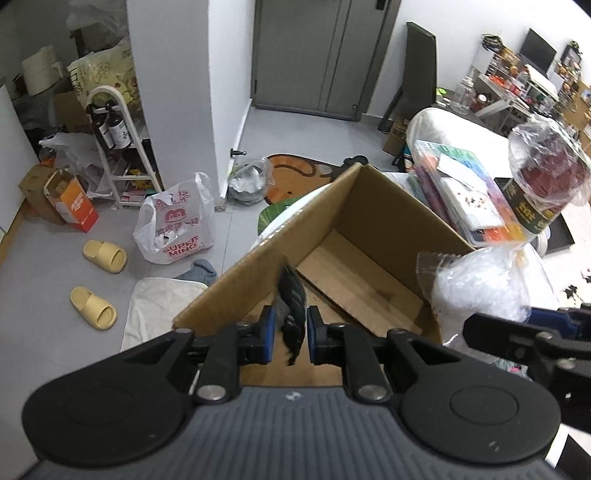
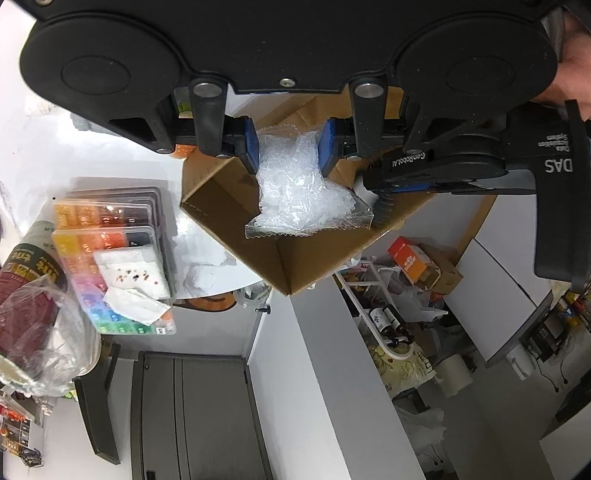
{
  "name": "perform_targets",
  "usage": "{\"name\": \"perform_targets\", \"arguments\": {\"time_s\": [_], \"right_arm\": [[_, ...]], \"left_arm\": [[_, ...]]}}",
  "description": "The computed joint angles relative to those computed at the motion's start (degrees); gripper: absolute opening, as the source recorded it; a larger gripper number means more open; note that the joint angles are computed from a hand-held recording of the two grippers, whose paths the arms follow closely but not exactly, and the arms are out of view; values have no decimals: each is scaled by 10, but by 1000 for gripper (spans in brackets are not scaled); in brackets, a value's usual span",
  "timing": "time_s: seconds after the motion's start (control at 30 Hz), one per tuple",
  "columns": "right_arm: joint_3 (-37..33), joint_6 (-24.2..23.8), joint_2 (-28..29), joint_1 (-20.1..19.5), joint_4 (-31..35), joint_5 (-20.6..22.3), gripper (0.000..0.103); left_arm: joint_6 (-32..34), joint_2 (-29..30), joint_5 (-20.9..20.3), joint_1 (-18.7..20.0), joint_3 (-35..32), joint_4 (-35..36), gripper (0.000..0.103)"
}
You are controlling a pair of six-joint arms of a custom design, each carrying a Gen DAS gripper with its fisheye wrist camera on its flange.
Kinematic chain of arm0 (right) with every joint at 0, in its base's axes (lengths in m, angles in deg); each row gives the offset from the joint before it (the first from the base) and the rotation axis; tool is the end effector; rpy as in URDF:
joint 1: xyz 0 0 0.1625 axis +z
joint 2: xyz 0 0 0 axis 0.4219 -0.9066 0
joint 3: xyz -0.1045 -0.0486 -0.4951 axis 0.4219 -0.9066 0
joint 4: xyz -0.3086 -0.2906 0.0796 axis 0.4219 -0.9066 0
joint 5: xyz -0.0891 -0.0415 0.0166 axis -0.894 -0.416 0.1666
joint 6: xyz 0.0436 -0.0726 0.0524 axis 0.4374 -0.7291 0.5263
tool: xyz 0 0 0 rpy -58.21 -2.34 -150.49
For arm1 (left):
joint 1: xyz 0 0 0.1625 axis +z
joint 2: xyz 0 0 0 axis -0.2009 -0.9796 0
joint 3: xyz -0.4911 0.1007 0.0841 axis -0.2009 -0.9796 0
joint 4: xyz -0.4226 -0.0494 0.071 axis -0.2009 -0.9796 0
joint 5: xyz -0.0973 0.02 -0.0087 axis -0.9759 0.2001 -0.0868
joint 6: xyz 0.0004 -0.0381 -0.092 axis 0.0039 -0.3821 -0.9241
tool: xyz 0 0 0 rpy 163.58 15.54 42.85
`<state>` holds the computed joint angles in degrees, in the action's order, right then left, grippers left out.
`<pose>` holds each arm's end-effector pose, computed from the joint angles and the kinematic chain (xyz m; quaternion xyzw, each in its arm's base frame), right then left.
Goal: Organize soft objects
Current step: 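Carry the black lace cloth and clear bag over the cardboard box with both tools, then open the left tool and right tool to drop both items into the box, then withdraw both tools from the box back toward the table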
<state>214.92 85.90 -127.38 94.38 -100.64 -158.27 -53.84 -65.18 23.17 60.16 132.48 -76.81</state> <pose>0.3313 -0.4370 0.1202 0.1415 -0.9237 0.2671 0.2356 -0.1519 -0.4801 0.2453 0.1448 0.9115 -0.2312 0.3078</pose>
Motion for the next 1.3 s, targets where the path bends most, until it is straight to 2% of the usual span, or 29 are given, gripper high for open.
{"name": "perform_targets", "arguments": {"time_s": [0.27,0.5,0.63,0.7,0.77,0.87,0.93,1.0,1.17,1.3], "right_arm": [[-15,7,19,-11,9,23,33],[-28,24,31,-18,23,49,33],[-37,42,36,-20,33,70,34],[-38,46,37,-21,31,82,38],[-35,54,35,-20,27,79,49],[-24,49,26,-18,12,80,55],[-18,51,18,-15,11,78,57],[-13,49,11,-9,9,69,60],[9,48,-15,5,9,41,73],[25,46,-37,16,9,23,79]], "left_arm": [[-26,-28,-1,-4,1,21,18],[-45,-48,4,-17,-4,50,25],[-51,-62,15,-24,1,54,36],[-57,-67,28,-29,4,54,38],[-66,-74,31,-29,4,61,43],[-81,-85,34,-32,4,71,59],[-91,-92,35,-36,4,83,73],[-100,-98,32,-39,5,91,80],[-122,-114,33,-60,7,116,88],[-134,-126,41,-86,12,136,95]]}}
